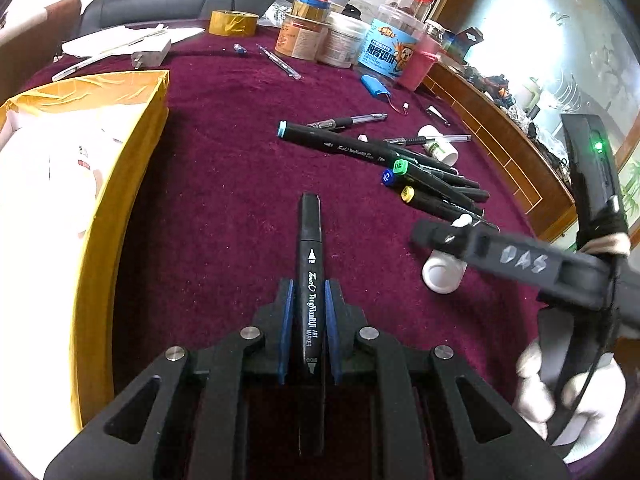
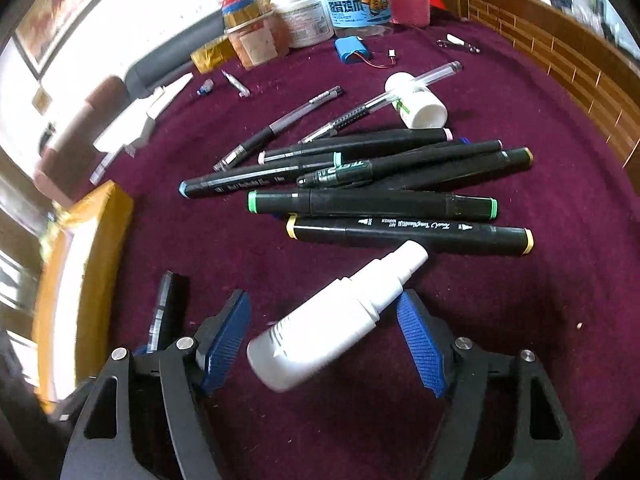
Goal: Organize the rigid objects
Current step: 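Grasp white spray bottle with right tool while left tool holds the black marker, then lower black marker into box with left tool while right tool places spray bottle there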
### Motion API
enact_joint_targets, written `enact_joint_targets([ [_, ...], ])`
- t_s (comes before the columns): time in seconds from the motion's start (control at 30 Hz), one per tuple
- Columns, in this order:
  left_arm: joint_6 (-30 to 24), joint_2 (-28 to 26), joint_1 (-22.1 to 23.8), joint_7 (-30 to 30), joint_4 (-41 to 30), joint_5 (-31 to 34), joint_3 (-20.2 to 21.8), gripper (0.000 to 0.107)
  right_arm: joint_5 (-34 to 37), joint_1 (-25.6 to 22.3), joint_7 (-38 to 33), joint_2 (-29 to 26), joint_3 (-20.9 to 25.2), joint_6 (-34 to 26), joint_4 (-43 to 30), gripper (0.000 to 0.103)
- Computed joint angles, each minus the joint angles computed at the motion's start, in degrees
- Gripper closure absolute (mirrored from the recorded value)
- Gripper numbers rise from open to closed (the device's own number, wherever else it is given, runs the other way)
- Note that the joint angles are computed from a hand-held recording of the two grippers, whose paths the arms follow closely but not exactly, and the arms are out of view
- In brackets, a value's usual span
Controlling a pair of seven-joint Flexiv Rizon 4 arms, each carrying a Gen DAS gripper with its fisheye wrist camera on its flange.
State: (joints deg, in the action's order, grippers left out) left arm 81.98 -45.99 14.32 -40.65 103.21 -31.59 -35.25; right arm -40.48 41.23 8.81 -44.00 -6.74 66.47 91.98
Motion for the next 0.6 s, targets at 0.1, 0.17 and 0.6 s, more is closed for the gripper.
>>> enact_joint_targets([
  [0.1,-0.47,-0.37,0.71,0.16,-0.14,-0.45,-0.85,0.094,-0.44,0.94,-2.8,-0.78,0.6,-7.43,-2.57,0.05],
  [0.17,-0.33,-0.44,1.03,0.39,0.01,-0.65,-1.28,0.095,-1.65,1.19,-2.64,-0.41,0.49,-8.56,-2.09,0.069],
  [0.6,7.67,-6.57,17.64,4.42,7.33,3.92,-21.98,0.095,-17.17,2.98,11.39,5.52,-5.31,6.02,8.3,0.076],
])
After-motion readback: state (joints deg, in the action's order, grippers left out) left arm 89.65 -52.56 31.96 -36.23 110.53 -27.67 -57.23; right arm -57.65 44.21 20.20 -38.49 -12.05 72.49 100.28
